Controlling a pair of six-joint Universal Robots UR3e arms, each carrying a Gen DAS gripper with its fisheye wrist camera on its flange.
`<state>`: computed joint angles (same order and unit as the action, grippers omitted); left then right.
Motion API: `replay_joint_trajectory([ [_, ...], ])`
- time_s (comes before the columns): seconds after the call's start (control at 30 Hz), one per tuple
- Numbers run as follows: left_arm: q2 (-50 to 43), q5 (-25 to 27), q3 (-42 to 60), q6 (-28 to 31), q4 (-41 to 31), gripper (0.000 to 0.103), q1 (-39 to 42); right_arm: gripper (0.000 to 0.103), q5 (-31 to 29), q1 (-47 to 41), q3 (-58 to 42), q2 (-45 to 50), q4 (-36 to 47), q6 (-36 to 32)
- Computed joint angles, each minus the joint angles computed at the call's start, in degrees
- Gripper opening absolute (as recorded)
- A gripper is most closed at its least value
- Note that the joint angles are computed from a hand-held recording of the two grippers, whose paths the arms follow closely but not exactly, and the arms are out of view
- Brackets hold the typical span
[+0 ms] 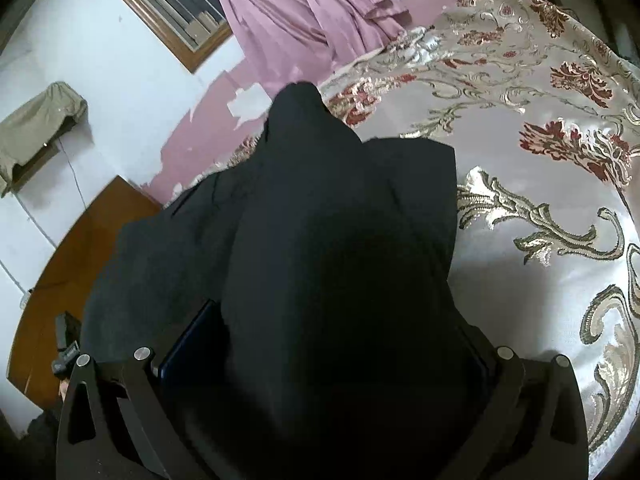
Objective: Fold large clothes
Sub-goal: 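Grasp the jacket bundle edge with both tools and fold it over, then press the folded edge down onto the bundle with both tools closed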
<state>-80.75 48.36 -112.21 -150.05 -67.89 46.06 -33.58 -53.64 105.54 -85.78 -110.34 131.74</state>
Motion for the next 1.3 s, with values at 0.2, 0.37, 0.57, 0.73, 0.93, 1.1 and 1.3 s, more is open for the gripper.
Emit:
replay_joint_trajectory([
  [0.2, -0.13, 2.49, 0.76, -2.98, 1.50, 0.103, -1.79, 0.102, -3.80, 1.79, -4.55, 1.63, 3.73, 0.31],
  [0.37, -0.86, 5.57, 2.57, -8.68, 1.94, 0.103, -3.98, 0.101, -7.13, 3.29, -9.15, 2.70, 8.04, 1.47],
  [0.57, 1.10, 8.62, 2.66, -14.71, 3.23, 0.075, -6.88, 0.079, -8.73, 3.77, -7.92, -0.18, 8.16, 2.65],
  [0.73, 5.03, 10.78, 2.92, -16.77, 2.33, 0.039, -8.61, 0.053, -8.31, 2.31, -5.60, -4.43, 11.11, 0.67],
  [0.93, 10.72, 10.30, 7.81, -15.85, -7.94, 0.018, -6.53, 0.026, -6.39, -1.98, -7.94, -8.85, 23.85, -6.62],
  [1.1, 16.85, 6.33, 14.72, -10.32, -20.95, 0.016, -2.18, 0.019, -4.44, -6.70, -16.71, -11.72, 43.69, -18.29],
  [1.3, 23.98, 3.20, 24.82, 2.00, -40.63, 0.016, 5.54, 0.016, -3.65, -14.51, -33.79, -11.30, 75.01, -35.89],
])
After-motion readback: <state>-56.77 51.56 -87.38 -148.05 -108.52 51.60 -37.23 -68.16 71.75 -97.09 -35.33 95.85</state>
